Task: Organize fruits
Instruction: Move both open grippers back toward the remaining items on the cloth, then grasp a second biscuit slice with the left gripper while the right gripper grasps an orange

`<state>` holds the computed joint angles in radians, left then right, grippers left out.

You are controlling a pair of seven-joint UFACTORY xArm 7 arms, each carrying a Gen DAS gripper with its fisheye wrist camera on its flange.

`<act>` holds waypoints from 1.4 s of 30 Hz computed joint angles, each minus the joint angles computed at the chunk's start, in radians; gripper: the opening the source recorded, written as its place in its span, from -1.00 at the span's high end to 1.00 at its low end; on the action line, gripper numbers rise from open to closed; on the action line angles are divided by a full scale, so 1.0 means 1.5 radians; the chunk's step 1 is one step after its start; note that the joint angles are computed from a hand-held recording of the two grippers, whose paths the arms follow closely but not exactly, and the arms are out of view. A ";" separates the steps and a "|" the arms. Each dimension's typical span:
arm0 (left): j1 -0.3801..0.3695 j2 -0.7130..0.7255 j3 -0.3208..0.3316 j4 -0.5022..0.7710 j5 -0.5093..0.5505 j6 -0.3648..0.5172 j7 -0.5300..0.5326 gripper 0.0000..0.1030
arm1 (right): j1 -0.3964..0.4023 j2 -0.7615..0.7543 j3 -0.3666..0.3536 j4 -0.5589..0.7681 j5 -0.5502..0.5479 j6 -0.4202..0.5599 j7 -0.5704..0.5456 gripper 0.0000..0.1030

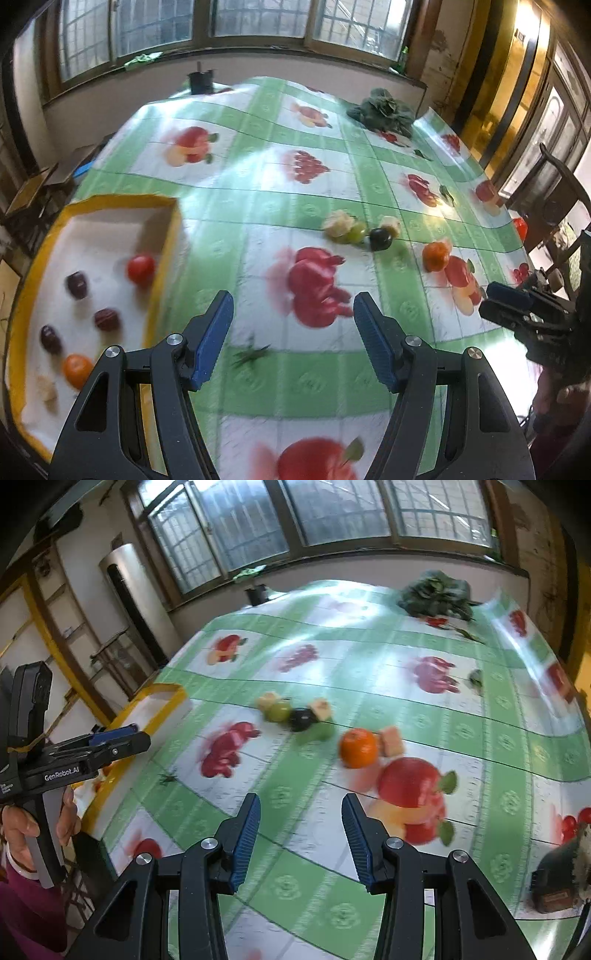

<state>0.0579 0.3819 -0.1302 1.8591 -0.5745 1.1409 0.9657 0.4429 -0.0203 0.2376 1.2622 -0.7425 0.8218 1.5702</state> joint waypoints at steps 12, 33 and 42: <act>-0.091 0.087 -0.007 0.061 0.119 -0.076 -0.067 -0.32 | -0.024 -0.018 -0.003 -0.033 0.022 -0.018 -0.023 0.14; -0.109 0.170 -0.031 0.162 0.152 -0.047 -0.120 -0.32 | -0.028 0.087 -0.057 0.064 0.054 0.023 -0.141 0.14; -0.128 0.207 -0.021 0.208 0.186 -0.048 -0.152 -0.32 | -0.015 0.101 -0.079 0.068 0.049 0.017 -0.163 0.32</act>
